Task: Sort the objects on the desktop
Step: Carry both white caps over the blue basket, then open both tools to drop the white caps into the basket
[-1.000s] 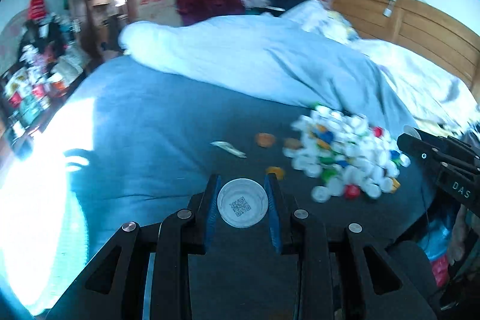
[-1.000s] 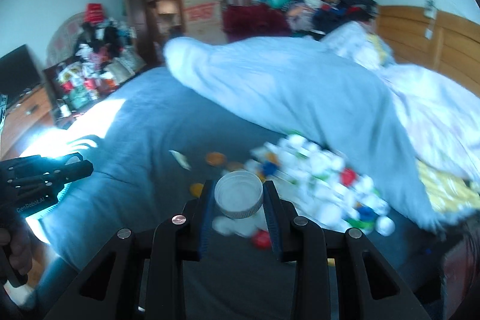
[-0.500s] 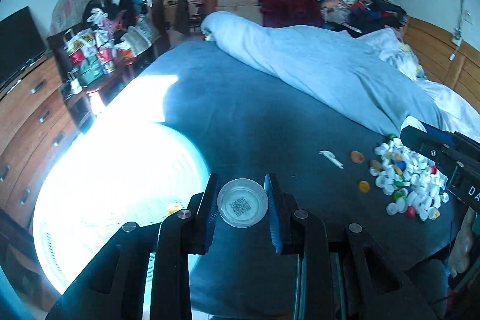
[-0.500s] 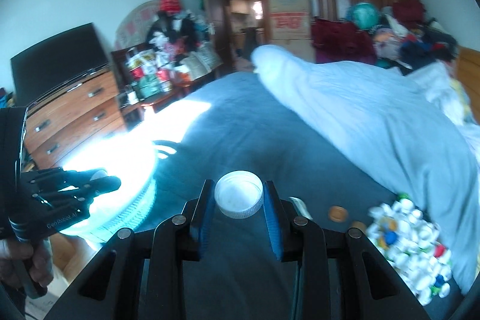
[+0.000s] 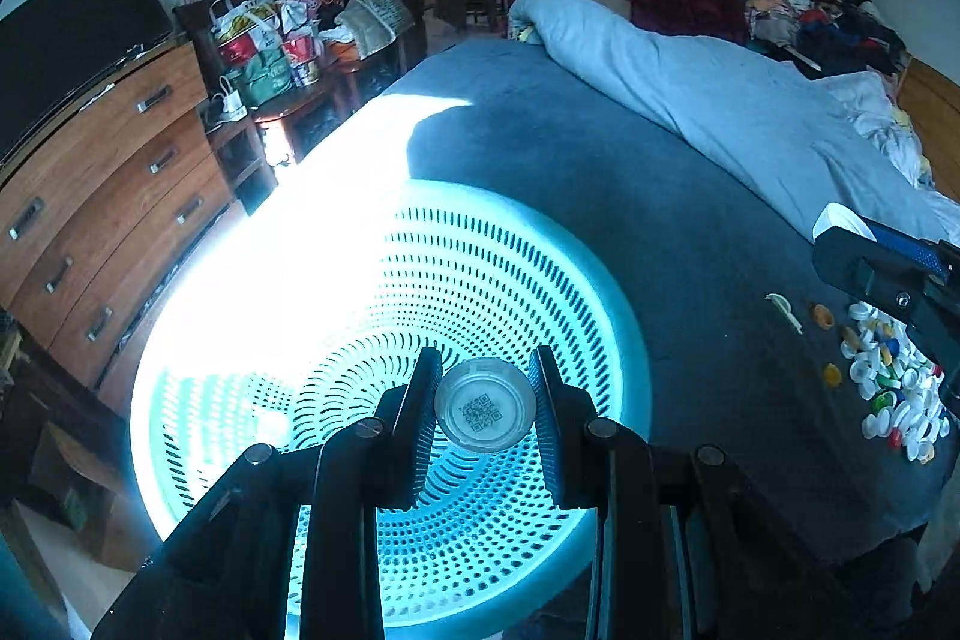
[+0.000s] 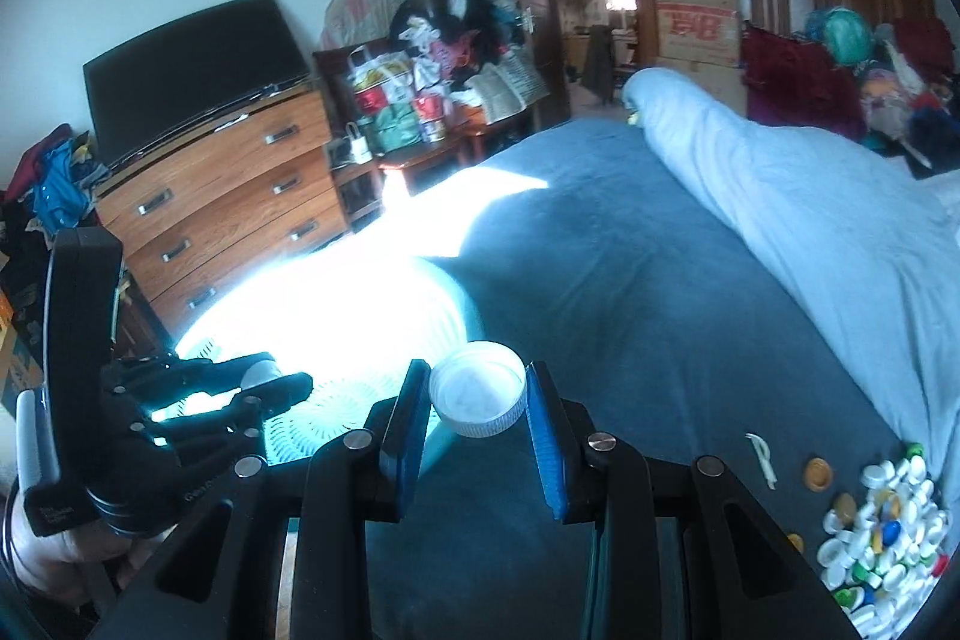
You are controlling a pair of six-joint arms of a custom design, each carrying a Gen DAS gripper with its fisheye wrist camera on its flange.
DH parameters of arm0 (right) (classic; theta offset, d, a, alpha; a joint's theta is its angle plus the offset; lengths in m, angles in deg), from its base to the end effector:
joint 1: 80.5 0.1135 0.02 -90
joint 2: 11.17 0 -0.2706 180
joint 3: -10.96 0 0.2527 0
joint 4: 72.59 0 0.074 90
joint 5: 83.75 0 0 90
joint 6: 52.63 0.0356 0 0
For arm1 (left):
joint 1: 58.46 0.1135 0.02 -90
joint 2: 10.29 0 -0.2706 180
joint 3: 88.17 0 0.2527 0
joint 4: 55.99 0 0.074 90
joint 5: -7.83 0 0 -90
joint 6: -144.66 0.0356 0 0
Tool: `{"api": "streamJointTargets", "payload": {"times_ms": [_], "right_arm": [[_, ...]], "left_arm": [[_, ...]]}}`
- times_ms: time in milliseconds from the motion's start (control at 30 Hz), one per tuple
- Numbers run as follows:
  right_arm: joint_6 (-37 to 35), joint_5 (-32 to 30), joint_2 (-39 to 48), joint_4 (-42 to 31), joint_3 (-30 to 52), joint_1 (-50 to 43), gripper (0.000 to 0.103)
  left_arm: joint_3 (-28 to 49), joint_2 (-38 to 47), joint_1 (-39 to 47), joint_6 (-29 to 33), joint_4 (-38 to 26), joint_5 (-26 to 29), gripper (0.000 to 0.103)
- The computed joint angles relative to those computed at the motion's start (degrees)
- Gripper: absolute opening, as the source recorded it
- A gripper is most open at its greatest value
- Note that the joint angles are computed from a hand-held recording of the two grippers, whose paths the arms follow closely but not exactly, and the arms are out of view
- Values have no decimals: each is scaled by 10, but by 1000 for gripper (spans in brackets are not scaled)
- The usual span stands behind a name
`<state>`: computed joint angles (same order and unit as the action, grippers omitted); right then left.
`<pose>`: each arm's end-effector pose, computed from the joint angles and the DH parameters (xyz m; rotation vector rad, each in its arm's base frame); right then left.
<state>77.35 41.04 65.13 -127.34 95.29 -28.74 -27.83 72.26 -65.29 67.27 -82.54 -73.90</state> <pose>0.1873 0.2049 0.3365 0.0462 2.2151 0.1465 0.2882 -0.0397 0.2042 0.4721 2.3674 -0.1285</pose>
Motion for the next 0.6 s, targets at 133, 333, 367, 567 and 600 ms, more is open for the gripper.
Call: {"api": "streamJointTargets", "payload": {"times_ms": [133,333,367,567,600], "right_arm": [[-23,-46,65,28,34,-14,35],[-41,-96,128,56,58,-28,35],[-43,-101,137,60,63,-30,35],[-47,-113,160,63,77,-27,35],[-47,-114,166,63,82,-26,35]], "left_arm": [[20,42,24,6,-2,-6,25],[31,90,43,16,5,-16,25],[32,95,46,16,5,-15,25],[30,104,58,15,4,-12,25],[28,101,59,14,2,-11,25]]}}
